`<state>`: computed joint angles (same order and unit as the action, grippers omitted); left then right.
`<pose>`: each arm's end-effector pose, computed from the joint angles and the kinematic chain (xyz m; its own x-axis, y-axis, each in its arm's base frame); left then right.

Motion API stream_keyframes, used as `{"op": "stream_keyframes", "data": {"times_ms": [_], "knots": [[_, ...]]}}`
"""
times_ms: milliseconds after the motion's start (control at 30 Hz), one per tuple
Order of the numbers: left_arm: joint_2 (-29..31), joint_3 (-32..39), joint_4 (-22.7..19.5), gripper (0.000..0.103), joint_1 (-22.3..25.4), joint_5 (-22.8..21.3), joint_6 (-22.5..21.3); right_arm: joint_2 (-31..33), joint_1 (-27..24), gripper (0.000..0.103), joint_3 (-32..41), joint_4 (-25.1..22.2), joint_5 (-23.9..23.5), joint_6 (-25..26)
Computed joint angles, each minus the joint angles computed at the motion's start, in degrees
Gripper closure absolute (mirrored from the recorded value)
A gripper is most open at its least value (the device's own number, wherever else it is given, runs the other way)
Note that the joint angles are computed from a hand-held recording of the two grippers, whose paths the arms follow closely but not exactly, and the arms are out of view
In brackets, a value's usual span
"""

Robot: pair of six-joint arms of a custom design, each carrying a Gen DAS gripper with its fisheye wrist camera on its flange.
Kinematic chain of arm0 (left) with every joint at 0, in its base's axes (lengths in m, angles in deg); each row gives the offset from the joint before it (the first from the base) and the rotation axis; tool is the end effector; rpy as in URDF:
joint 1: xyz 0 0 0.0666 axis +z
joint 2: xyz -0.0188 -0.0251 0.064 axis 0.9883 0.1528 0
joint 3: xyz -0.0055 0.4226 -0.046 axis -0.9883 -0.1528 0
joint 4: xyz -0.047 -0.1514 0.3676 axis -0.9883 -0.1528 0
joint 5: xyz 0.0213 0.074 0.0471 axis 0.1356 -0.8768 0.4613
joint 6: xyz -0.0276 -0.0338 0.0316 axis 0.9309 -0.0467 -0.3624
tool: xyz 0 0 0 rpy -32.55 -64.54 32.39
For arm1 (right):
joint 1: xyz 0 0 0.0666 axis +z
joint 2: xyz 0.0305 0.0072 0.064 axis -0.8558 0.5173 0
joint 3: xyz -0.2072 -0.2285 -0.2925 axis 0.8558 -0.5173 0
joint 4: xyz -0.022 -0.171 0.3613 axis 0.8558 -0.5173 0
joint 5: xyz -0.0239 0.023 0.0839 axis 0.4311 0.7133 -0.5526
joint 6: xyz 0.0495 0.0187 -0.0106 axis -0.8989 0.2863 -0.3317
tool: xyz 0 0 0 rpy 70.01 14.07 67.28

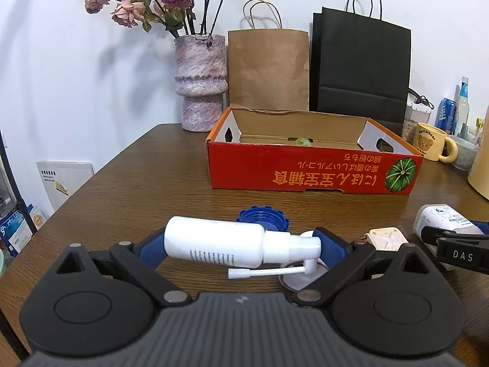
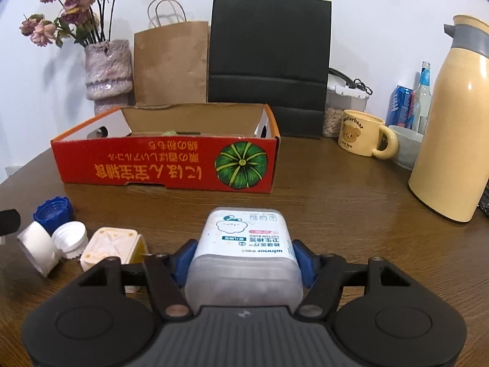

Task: Organize rigid objects
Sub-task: 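Carry the white spray bottle and cotton-swab box over the red box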

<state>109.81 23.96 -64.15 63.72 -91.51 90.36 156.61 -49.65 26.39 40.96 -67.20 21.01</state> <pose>0.5641 -0.1621 0.3672 -0.4731 -0.1060 -0.8746 -0.2121 0.9772 -0.0037 0.6450 0.1043 0.3468 -0.5346 -0.0880 -0.8405 -0.1700 0.9854 0.0049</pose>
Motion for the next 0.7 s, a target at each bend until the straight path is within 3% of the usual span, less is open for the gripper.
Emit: {"op": "stream_keyframes", "data": {"times_ms": [700], "knots": [[0.2, 3.3, -1.7, 0.004, -1.4, 0.6, 1.2, -4.7, 0.5, 0.038, -3.0, 6.0, -5.7, 1.3]]}}
